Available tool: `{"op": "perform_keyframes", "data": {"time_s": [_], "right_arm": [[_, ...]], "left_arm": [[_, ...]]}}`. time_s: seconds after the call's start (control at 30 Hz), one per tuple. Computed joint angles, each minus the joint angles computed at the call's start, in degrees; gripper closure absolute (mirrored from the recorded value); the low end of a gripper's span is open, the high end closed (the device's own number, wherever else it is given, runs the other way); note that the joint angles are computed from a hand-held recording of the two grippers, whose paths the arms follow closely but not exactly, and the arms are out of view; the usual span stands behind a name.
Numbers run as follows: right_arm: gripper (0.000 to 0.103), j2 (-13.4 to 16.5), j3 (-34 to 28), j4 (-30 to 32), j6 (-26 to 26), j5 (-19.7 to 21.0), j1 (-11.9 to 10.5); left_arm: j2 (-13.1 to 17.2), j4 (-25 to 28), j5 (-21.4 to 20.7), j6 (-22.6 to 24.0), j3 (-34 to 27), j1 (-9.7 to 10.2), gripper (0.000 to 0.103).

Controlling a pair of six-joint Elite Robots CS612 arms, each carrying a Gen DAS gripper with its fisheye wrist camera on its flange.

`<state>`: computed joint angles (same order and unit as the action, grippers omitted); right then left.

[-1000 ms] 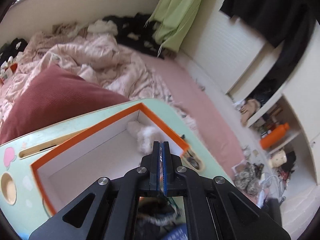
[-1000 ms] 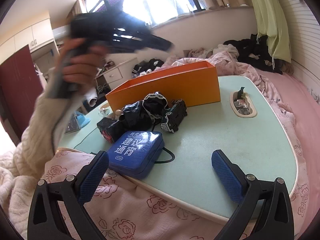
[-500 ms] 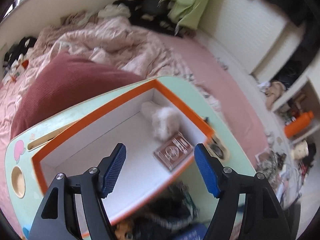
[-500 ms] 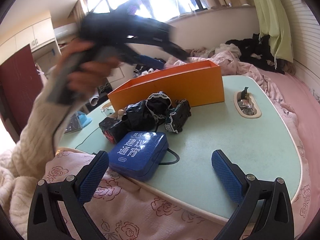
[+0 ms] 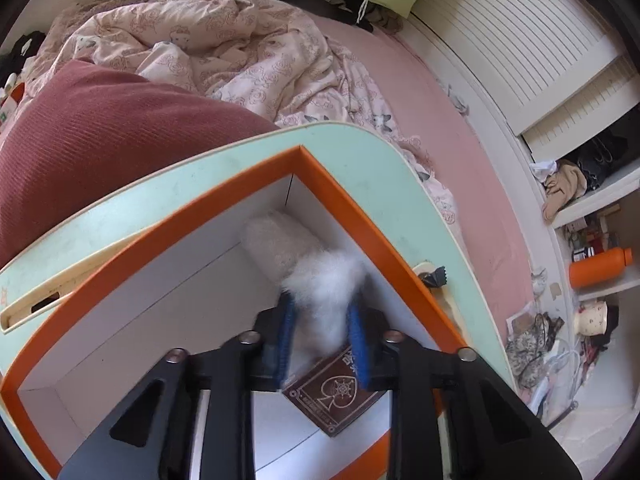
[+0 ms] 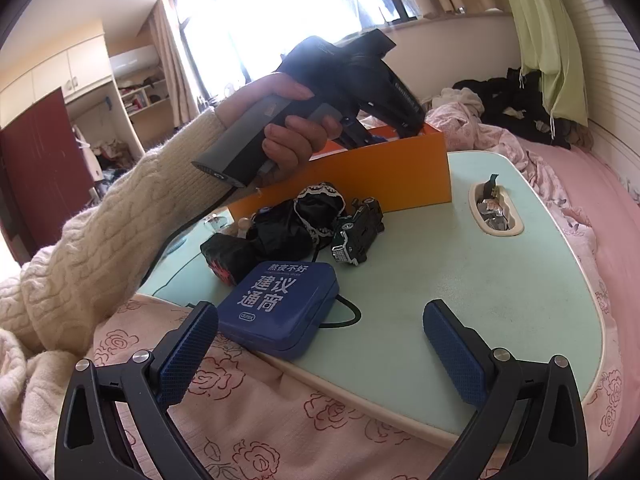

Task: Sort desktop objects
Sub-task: 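Grasp the white fluffy pompom in the box with the left gripper and set it on the pile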

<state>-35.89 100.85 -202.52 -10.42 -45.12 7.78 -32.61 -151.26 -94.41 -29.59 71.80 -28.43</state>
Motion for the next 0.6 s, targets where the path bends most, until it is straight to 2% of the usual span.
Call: {"op": "perform_keyframes", "data": {"time_s": [0.2,0.3,0.43,0.53,0.6], "right_arm": [[0.0,-0.02,0.07,-0.01,-0.08,0.02,-0.01],[0.0,-0.02,0.09,0.01,-0.22,0.15,-0.04],[0.0,-0.05,0.1,-0.06,-0.05,-0.06,0.01],[0.0,-0.04,0.08,0.05,-0.19,0.1,-0.06],[0.0,-0.05,0.06,0.07,-0.22,0.06,-0.03]], "left_arm": [[-2.48,-9.66,2.28,1.81,5.42,-0.5,0.081],[-5.35,-17.65,2.24,2.09,10.84,-0.72,0.081],[-10.74,-30.85,1.88,3.64,20.91,-1.71,0.081],[-13.15,-34.81,2.78,4.14,26.26,-2.52,0.08],[-13.4,-37.37,2.44,3.04,28.55,-2.59,0.08]]}}
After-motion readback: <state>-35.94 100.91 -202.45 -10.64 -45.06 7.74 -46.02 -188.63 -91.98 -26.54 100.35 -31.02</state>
